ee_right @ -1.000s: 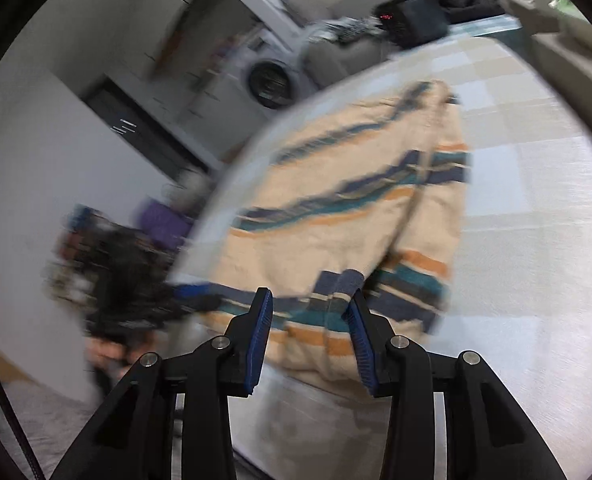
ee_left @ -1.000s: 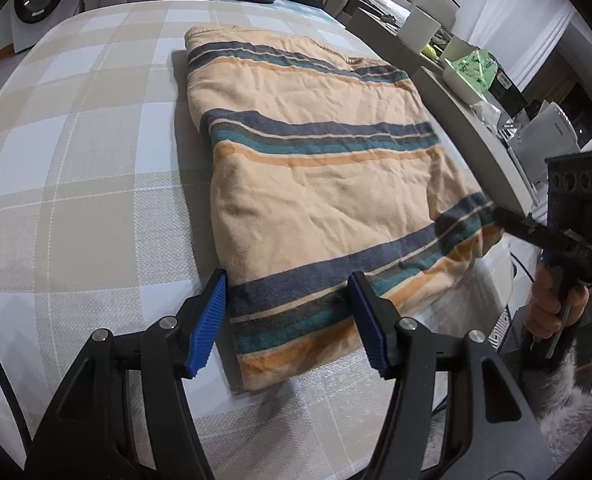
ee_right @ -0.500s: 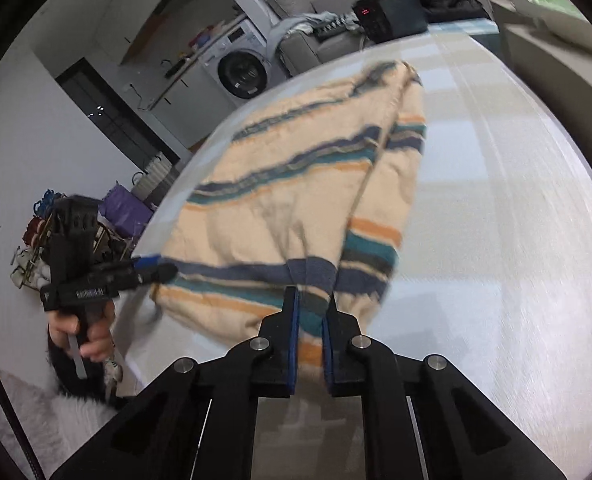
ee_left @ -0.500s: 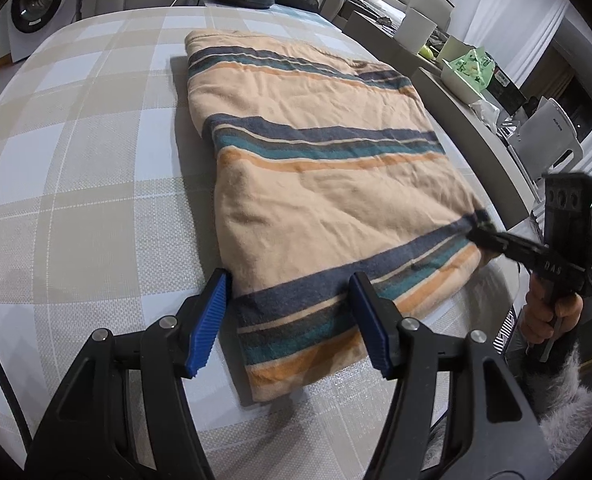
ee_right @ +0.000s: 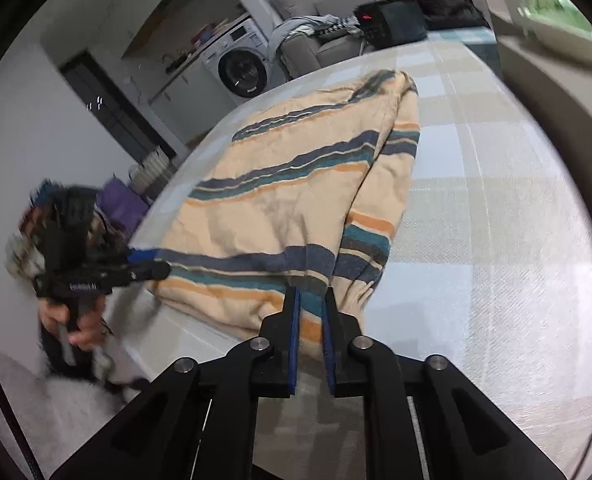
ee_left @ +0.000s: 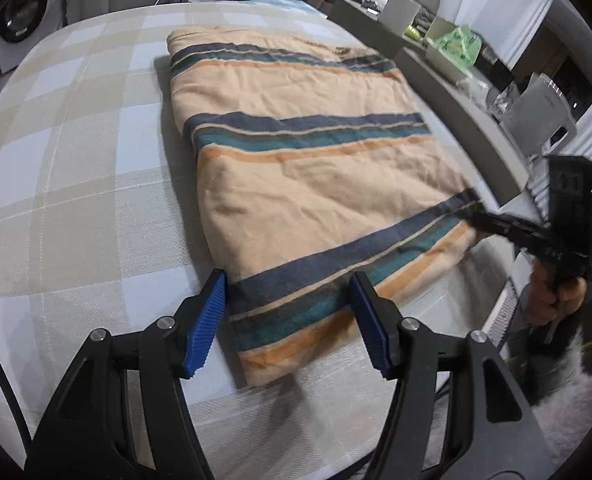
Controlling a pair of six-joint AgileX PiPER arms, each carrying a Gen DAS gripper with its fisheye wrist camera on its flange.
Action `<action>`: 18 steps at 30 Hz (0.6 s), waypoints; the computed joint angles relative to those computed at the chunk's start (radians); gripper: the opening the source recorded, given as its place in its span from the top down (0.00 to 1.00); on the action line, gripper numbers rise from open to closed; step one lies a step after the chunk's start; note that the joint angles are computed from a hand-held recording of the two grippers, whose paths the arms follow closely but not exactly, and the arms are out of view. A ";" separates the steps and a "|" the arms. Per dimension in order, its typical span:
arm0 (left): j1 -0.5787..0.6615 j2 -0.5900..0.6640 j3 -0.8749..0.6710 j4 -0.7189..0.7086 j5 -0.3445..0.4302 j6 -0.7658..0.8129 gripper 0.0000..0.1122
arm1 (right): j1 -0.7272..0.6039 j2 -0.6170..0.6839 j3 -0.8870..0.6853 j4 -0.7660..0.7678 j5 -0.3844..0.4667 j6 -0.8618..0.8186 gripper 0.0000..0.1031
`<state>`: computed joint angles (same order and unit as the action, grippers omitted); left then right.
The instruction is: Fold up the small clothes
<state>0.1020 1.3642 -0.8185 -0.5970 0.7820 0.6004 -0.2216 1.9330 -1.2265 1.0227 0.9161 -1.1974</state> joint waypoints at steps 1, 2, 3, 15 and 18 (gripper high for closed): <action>-0.004 0.003 0.001 0.025 -0.006 -0.021 0.48 | 0.016 -0.021 0.008 -0.041 -0.042 0.005 0.92; 0.000 -0.004 0.010 0.024 -0.015 -0.008 0.48 | 0.023 -0.034 0.011 -0.083 -0.072 0.015 0.92; -0.003 -0.005 0.012 0.038 -0.024 -0.014 0.48 | 0.032 -0.042 0.008 -0.126 -0.091 0.033 0.92; 0.086 -0.090 0.008 -0.168 0.082 0.207 0.48 | -0.021 -0.072 0.050 0.006 -0.005 -0.173 0.66; 0.029 -0.065 0.031 -0.223 0.065 0.258 0.48 | -0.008 -0.044 0.033 -0.002 -0.005 -0.179 0.66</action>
<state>0.1306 1.2992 -0.7872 -0.8203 0.8466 0.8581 -0.2293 1.8885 -1.1932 1.0203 0.9108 -1.3760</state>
